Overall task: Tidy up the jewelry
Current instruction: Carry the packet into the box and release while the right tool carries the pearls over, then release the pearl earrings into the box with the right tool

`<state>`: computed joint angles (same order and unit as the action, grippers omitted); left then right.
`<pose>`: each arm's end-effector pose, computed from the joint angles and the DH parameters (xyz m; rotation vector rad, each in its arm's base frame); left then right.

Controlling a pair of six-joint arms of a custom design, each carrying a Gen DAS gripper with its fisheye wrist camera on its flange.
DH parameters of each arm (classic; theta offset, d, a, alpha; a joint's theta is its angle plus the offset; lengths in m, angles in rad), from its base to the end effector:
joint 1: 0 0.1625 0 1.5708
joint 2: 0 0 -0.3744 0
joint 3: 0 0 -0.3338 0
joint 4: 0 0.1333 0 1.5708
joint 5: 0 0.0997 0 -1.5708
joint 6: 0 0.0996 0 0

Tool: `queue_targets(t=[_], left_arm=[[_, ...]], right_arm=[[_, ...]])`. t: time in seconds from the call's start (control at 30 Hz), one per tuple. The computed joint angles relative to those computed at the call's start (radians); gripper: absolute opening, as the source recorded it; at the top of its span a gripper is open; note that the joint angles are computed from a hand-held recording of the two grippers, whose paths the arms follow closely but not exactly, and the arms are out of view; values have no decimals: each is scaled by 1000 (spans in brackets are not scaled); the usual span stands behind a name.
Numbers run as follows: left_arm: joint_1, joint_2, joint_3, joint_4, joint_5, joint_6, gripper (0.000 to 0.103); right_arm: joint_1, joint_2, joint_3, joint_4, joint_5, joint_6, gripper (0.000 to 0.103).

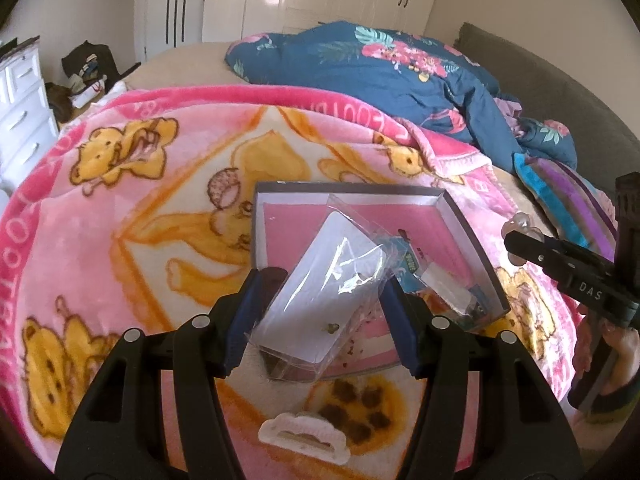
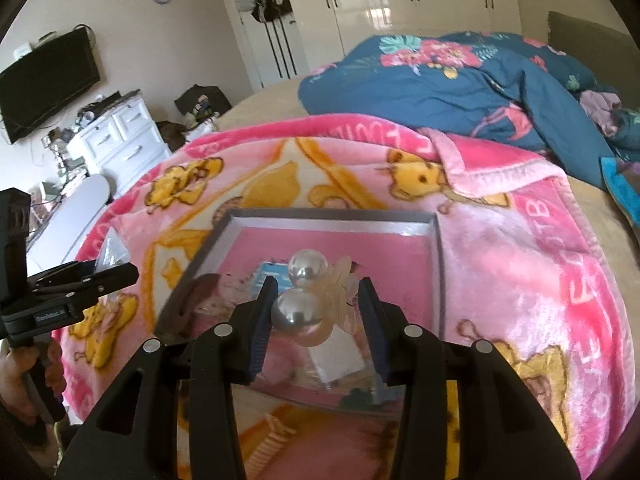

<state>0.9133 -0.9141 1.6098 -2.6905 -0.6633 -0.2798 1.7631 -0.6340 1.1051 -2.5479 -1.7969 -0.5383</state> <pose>-0.1996 -0.6051 0.2302 0.1977 2.3406 -0.9632 0.2491 -0.6986 0.1962 0.9113 -2.6098 0.6497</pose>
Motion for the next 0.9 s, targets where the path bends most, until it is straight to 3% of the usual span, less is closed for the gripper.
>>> queue_targets(t=[0.6, 0.9], left_arm=[[59, 75, -58, 85, -64, -40, 55], [33, 64, -44, 89, -41, -52, 66]], right_arm=[[-44, 58, -32, 42, -91, 33, 41], [-36, -22, 69, -29, -48, 31, 74]])
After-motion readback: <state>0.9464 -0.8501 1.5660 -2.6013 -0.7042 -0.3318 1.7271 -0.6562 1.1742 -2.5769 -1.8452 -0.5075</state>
